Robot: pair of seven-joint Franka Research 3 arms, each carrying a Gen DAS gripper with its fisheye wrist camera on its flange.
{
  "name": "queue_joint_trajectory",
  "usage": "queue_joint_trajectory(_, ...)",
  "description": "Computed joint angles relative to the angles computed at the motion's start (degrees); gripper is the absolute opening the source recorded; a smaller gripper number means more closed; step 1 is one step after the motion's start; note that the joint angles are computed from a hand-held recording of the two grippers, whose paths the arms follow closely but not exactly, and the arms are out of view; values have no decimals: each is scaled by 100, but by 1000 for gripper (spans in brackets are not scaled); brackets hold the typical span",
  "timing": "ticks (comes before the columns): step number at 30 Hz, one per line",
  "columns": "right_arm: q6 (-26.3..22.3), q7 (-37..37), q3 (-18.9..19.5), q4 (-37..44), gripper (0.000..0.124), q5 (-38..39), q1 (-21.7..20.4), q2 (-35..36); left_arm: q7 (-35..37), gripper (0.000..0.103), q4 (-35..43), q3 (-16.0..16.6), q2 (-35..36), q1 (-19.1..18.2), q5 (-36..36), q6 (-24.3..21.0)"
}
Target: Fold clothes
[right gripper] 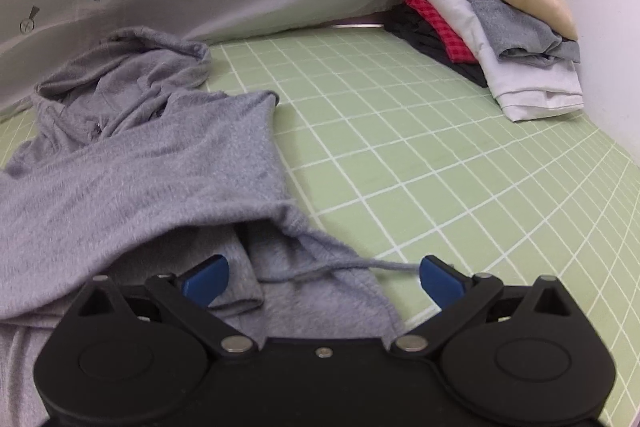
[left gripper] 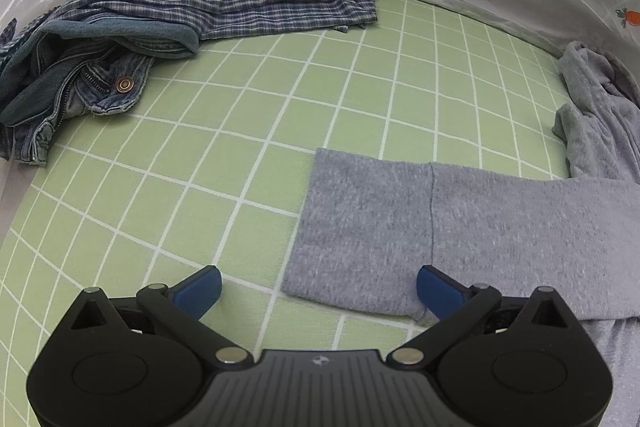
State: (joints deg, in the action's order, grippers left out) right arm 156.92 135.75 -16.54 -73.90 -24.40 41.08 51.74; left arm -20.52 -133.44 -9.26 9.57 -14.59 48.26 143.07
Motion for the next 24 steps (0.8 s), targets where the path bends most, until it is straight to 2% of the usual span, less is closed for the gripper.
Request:
queue_joint_trajectory(7, -73, 80, -104, -8, 103, -111, 107, -36, -255, 95, -136, 15, -73, 6, 176, 110)
queue_joint_trajectory(10, -112, 104, -51, -38, 103, -125, 89, -76, -351, 81, -107, 18, -73, -25, 446, 82)
queue_joint_trajectory(12, -100, 121, -36, -92, 103, -152, 94, -117, -397, 53, -75, 21, -68, -30, 637, 123)
queue_joint_trajectory(13, -70, 138, -48, -137, 103, -185, 111, -148, -415, 48, -56, 24, -62, -31, 730, 154)
queue_joint_trajectory(14, -39, 155, -61, -182, 103, -218, 129, -178, -473, 33, -50, 37, -55, -27, 875, 242)
queue_joint_trajectory(15, 13, 193, -87, -259, 103, -256, 155, -229, -583, 11, -59, 68, -43, -3, 1061, 439)
queue_joint_trajectory(17, 162, 320, -167, -479, 103, -347, 228, -370, -686, 11, -37, 112, 3, 67, 1218, 807)
queue_joint_trajectory(19, 349, 492, -293, -796, 103, -476, 338, -568, -608, 10, 60, 92, 6, 48, 1191, 777)
queue_joint_trajectory(24, 900, 986, -716, -1739, 103, -915, 661, -1133, -897, 10, 443, 54, 31, -102, 1726, 736)
